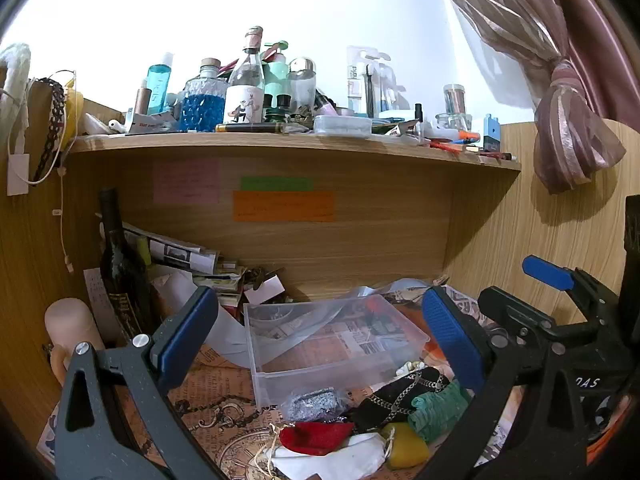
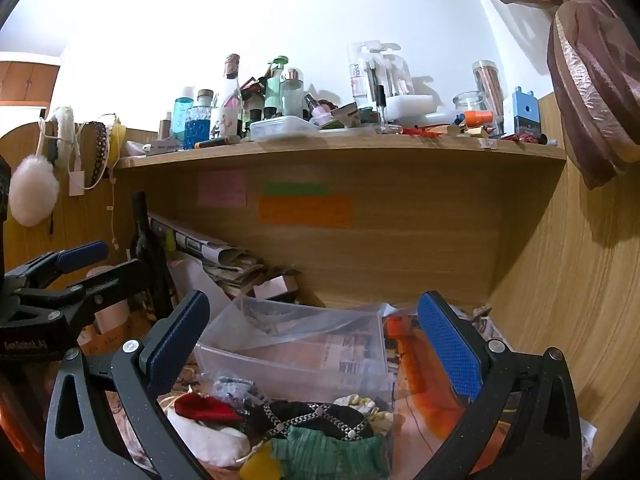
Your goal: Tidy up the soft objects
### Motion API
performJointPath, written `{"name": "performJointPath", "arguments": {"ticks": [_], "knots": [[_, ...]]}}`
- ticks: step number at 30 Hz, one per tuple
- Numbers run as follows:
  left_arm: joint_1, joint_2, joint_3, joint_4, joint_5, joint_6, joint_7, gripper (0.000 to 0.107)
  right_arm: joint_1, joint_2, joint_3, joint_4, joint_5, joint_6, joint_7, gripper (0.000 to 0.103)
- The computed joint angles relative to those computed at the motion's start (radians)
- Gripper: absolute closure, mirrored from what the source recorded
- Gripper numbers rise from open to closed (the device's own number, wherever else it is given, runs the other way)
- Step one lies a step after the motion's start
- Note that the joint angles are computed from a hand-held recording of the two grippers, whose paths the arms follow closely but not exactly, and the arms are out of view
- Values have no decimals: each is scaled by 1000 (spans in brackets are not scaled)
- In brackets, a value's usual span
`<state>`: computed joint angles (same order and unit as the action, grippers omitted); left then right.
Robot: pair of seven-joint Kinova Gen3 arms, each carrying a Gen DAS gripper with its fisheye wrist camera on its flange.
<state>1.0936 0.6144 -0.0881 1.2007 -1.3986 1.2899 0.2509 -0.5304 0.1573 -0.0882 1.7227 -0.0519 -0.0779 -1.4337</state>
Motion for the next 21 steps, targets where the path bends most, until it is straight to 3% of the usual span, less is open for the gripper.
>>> {"name": "performJointPath", "arguments": {"ticks": [5, 18, 21], "knots": [[-3, -8, 5, 13, 0, -6, 7, 4, -57, -2, 64, 2, -40, -1, 33, 0], [-10, -11, 9, 20, -3, -3, 10, 4, -35, -2, 46, 1, -45, 0, 29, 0], [-11, -14, 11, 24, -3, -7, 10, 4, -68, -2, 80, 2, -68, -1, 50, 0]]}}
